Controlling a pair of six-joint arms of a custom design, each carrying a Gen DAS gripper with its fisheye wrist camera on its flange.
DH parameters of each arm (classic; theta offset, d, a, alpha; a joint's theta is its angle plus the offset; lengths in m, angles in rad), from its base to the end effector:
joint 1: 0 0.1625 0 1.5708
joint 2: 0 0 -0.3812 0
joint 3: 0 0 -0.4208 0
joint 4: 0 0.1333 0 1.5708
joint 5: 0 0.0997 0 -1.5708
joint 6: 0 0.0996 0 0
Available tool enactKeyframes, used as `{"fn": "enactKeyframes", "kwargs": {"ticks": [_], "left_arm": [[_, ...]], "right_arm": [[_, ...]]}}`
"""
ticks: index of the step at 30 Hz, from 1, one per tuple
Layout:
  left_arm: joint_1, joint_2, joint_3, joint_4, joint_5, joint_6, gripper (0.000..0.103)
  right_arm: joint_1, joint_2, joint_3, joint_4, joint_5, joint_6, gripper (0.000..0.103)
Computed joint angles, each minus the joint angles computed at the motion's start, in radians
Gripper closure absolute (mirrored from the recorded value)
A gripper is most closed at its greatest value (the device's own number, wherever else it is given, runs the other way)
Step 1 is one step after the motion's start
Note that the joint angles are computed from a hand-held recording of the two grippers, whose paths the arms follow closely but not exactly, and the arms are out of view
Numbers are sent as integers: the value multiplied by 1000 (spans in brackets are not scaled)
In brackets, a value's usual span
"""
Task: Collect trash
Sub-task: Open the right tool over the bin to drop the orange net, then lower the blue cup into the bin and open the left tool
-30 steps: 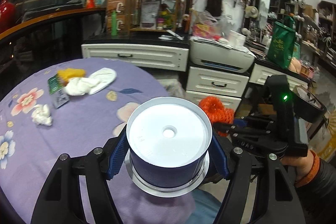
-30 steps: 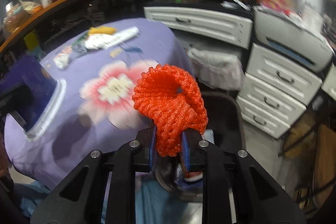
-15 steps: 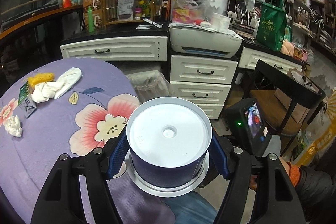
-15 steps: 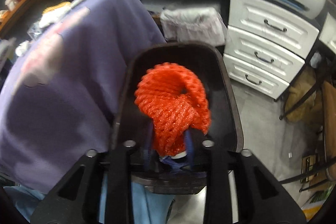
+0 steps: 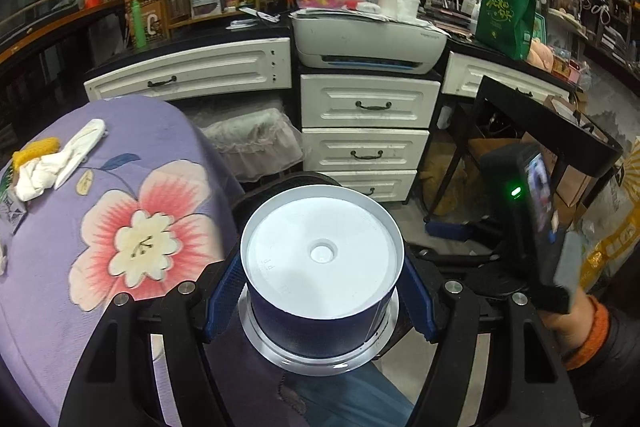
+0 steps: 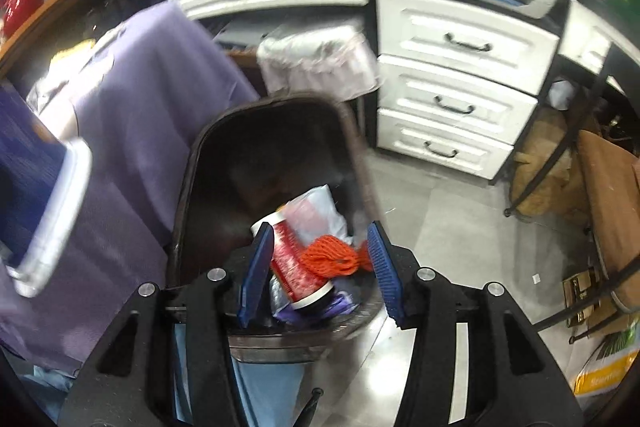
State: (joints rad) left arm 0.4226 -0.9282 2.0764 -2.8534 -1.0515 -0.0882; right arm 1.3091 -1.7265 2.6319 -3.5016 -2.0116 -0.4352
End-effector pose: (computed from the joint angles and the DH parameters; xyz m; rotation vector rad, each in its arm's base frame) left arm -0.3915 -0.3764 0.0116 1.3420 2.3872 -0.5717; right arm 0.0025 -0.3417 0.2466 -0.0862 -2.2265 1.0005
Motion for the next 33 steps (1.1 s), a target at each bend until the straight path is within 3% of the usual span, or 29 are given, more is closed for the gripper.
{"fn": "enactKeyframes", "kwargs": {"ticks": [8, 19, 30, 33], "left_arm": [[11, 93, -59, 24, -30, 13, 34], [17, 194, -127, 71, -36, 15, 34], [24, 240, -161, 96, -28, 7, 34], [24, 241, -161, 92, -26, 8, 23]], "right_arm": [[-63, -233, 90, 38, 32, 3, 53], [-147, -415, 160, 101, 93, -8, 53], [-188, -445, 165, 129, 127, -9, 53], [-185, -436, 162, 125, 123, -10, 53]]}}
